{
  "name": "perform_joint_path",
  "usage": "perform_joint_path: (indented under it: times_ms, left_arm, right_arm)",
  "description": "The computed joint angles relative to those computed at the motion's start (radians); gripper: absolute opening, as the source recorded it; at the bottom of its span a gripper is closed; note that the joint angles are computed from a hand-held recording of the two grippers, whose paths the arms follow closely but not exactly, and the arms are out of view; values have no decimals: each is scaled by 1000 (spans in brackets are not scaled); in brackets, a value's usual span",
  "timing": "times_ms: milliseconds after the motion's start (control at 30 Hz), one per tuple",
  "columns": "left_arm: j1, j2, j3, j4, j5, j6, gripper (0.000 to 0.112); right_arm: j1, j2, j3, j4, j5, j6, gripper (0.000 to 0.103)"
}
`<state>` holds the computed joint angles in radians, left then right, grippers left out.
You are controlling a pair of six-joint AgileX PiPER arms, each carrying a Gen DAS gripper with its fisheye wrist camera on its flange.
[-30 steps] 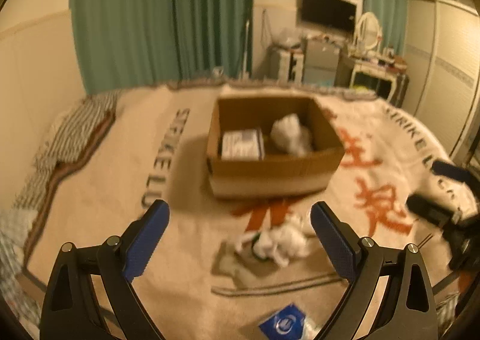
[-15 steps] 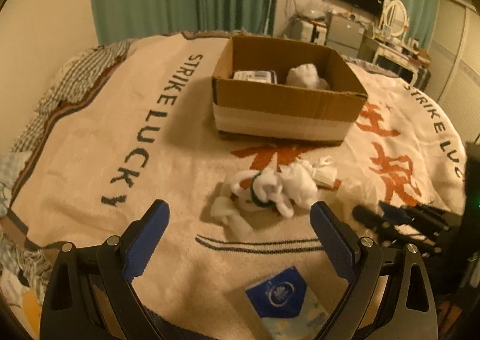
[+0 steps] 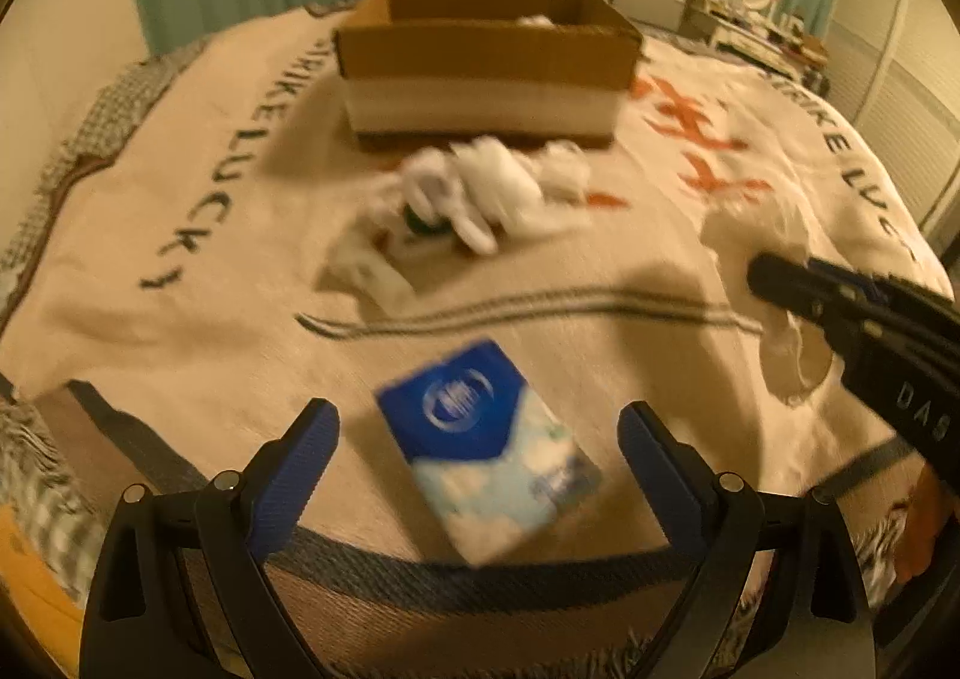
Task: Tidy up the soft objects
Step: 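Grasp the blue Vinda tissue pack with the left gripper while the right gripper grasps a lace-trimmed white sock, then lower the blue pack and white sock into the box and open both grippers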
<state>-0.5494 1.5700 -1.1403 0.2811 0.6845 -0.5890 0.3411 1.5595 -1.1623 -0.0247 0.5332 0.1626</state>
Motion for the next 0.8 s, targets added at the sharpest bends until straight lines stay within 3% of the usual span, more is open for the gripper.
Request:
perform_joint_path:
  times_ms: [67,200,367,600,800]
  left_arm:
    - [-3,7,0,-25,-4,31,94]
    - [6,38,-7,-41,3,53,71]
    - [29,9,31,-53,-58,94,61]
    - [64,-46,16,-73,-116,180,56]
    - [103,-10,-121,-65,-94,270,56]
  right_arm:
    - [2,-13,20,-8,-3,13,20]
    - [14,-22,35,-47,-3,58,20]
    - [19,-22,39,-53,-5,67,20]
    - [23,-24,14,-48,-4,64,20]
    - [23,4,-113,-49,29,41,20]
